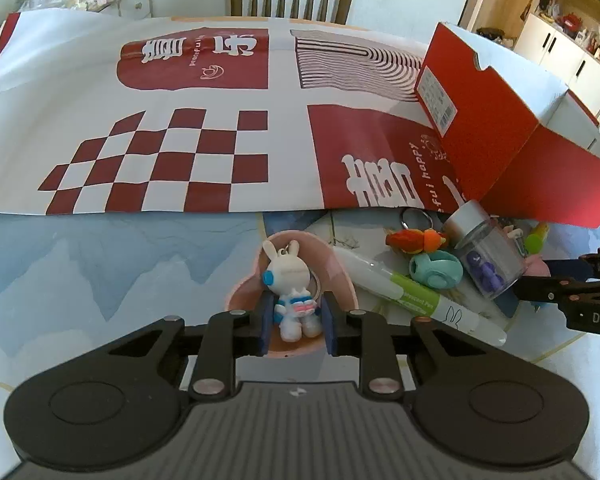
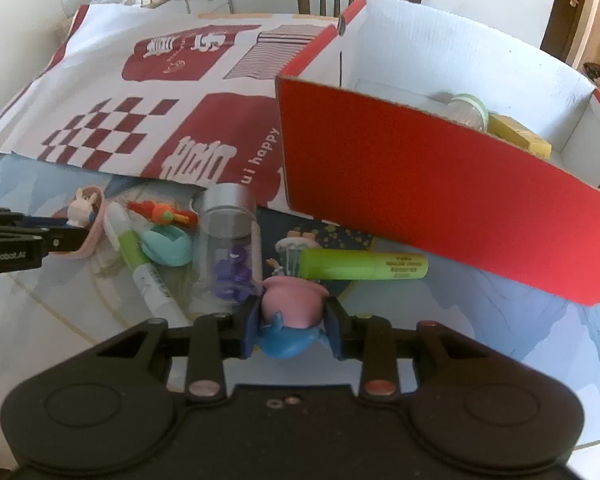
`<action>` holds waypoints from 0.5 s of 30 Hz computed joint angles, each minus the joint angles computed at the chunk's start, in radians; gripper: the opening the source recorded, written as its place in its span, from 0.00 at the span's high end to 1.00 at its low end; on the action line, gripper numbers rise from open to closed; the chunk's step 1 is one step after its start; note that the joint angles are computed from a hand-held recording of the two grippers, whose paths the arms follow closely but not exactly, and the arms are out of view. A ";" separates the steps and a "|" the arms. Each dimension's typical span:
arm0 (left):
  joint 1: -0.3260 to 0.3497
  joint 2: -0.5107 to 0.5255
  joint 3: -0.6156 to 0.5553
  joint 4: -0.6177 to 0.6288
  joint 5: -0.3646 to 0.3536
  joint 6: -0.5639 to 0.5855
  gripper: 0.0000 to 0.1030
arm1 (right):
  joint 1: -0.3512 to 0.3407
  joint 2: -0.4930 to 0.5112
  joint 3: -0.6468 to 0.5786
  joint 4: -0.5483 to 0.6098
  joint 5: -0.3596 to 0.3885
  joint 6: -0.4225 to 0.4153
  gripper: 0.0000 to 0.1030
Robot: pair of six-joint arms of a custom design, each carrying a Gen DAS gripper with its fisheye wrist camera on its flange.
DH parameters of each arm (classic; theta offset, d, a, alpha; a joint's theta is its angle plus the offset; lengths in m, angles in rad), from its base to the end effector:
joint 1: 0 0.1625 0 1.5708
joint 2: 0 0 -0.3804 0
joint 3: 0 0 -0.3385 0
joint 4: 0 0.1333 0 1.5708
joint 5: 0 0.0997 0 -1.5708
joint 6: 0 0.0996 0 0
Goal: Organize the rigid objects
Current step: 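Grasp the white bunny keychain with the left gripper while the right grasps the pink-and-blue toy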
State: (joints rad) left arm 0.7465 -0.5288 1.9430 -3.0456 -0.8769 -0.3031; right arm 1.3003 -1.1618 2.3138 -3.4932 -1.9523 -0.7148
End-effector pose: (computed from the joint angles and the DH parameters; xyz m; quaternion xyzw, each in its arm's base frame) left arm -0.2225 -0.4742 -0.0503 0.2322 0.9109 -0.2057 0.2721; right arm -0.0208 -0.4351 0.2054 0.1310 -0.9033 0.2420 0.3293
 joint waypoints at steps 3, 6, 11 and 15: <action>0.000 -0.009 0.009 -0.017 -0.007 0.015 0.77 | 0.002 -0.026 0.021 0.004 0.021 0.006 0.68; -0.002 -0.018 0.020 -0.033 -0.017 0.018 0.77 | 0.009 -0.051 0.041 0.005 0.031 0.020 0.68; -0.007 -0.045 0.045 -0.060 -0.038 0.024 0.77 | 0.021 -0.095 0.073 -0.002 0.054 0.041 0.68; -0.016 -0.070 0.063 -0.075 -0.053 0.027 0.77 | 0.035 -0.141 0.094 0.008 0.068 0.062 0.68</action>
State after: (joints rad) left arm 0.7310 -0.5991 2.0059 -3.1211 -0.9297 -0.2764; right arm 1.3354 -1.3026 2.4077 -3.4856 -1.8844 -0.6526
